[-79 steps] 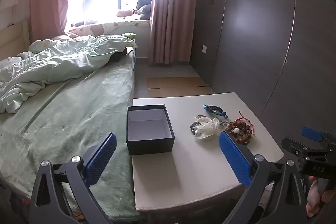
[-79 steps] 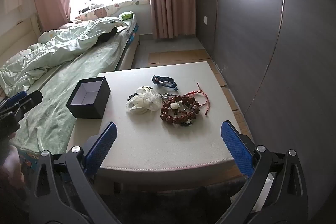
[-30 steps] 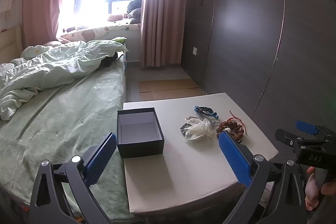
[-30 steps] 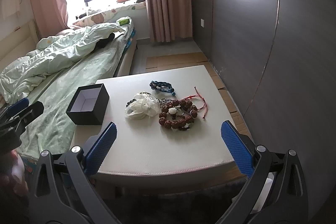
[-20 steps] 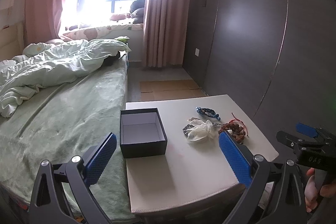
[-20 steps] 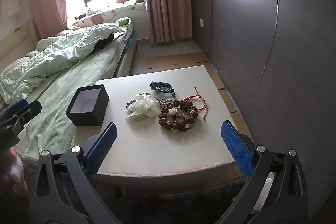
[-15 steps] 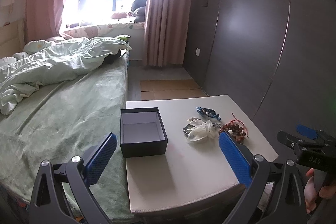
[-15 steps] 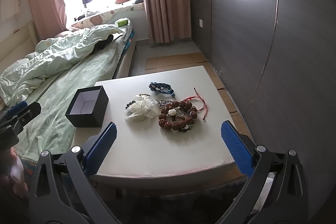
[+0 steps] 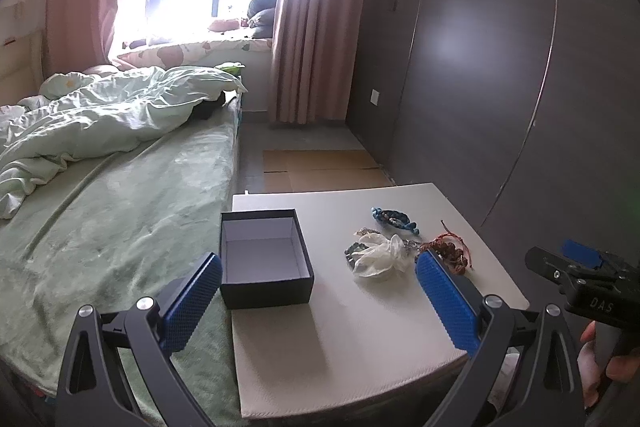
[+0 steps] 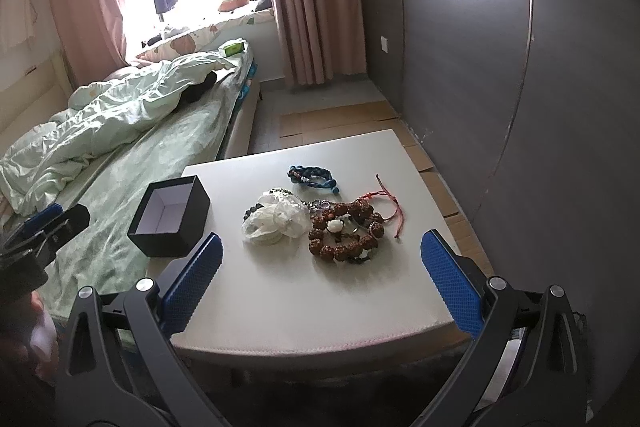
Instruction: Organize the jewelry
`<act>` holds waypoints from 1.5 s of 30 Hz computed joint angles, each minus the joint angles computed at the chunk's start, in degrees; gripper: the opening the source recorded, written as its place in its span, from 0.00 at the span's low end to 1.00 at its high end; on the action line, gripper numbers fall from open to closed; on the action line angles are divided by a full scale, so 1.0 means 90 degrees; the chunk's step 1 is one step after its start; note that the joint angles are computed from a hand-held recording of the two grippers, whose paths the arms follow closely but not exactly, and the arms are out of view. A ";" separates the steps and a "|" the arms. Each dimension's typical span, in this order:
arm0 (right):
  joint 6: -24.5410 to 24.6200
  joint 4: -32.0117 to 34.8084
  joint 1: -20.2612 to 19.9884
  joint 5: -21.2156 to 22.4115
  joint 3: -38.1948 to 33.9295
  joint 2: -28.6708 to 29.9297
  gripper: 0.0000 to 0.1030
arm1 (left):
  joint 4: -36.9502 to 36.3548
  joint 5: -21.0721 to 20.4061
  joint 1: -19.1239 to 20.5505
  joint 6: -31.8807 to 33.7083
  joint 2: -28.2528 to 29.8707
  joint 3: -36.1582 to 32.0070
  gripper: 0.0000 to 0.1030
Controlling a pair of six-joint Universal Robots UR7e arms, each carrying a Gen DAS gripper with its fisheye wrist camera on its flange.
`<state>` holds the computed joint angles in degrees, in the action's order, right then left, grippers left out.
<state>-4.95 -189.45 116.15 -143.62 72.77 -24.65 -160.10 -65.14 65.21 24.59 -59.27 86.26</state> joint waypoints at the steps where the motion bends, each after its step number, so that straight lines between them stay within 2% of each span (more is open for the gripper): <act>1: 0.0010 0.0026 -0.0021 0.0022 -0.0044 0.0013 0.96 | 0.0035 -0.0016 0.0006 -0.0008 0.0036 -0.0049 0.92; 6: 0.0129 0.0106 -0.0131 0.0055 -0.0165 0.0020 0.96 | 0.0368 -0.0092 0.0071 -0.0122 0.0333 -0.0464 0.92; 11: 0.0611 0.0101 -0.0362 0.0376 0.0068 -0.0197 0.96 | 0.0634 -0.0170 0.0140 -0.0236 0.0634 -0.0828 0.92; 13: 0.0886 0.0113 -0.0482 0.0612 0.0205 -0.0307 0.90 | 0.0829 -0.0277 0.0180 -0.0369 0.0744 -0.0996 0.90; 15: 0.1250 0.0282 -0.0612 0.0904 0.0329 -0.0426 0.73 | 0.1045 -0.0324 0.0207 -0.0460 0.0886 -0.1206 0.87; 17: 0.1678 0.0537 -0.0766 0.1255 0.0419 -0.0543 0.69 | 0.1213 -0.0331 0.0221 -0.0492 0.1022 -0.1367 0.84; 19: 0.1844 0.0629 -0.0824 0.1395 0.0397 -0.0552 0.65 | 0.1494 -0.0335 0.0255 -0.0565 0.1190 -0.1601 0.79; 20: 0.1905 0.0708 -0.0857 0.1478 0.0367 -0.0553 0.60 | 0.1611 -0.0356 0.0273 -0.0609 0.1248 -0.1687 0.78; 25: 0.1986 0.1138 -0.0968 0.1827 0.0079 -0.0439 0.50 | 0.2092 -0.0462 0.0353 -0.0802 0.1532 -0.2132 0.68; 28: 0.2044 0.1716 -0.1070 0.2077 -0.0324 -0.0261 0.38 | 0.2372 -0.0480 0.0398 -0.0912 0.1704 -0.2385 0.61; 29: 0.2070 0.1933 -0.1095 0.2080 -0.0475 -0.0180 0.34 | 0.2488 -0.0484 0.0414 -0.0958 0.1768 -0.2490 0.61; 34: 0.2222 0.2924 -0.1213 0.2056 -0.1276 0.0241 0.33 | 0.2912 -0.0543 0.0486 -0.1088 0.2085 -0.2951 0.53; 38: 0.2199 0.3565 -0.1224 0.1828 -0.1896 0.0591 0.33 | 0.3101 -0.0552 0.0524 -0.1123 0.2346 -0.3324 0.46; 45: 0.2310 0.5117 -0.1271 0.1214 -0.3135 0.1272 0.33 | 0.3626 -0.0554 0.0575 -0.1070 0.2872 -0.4257 0.44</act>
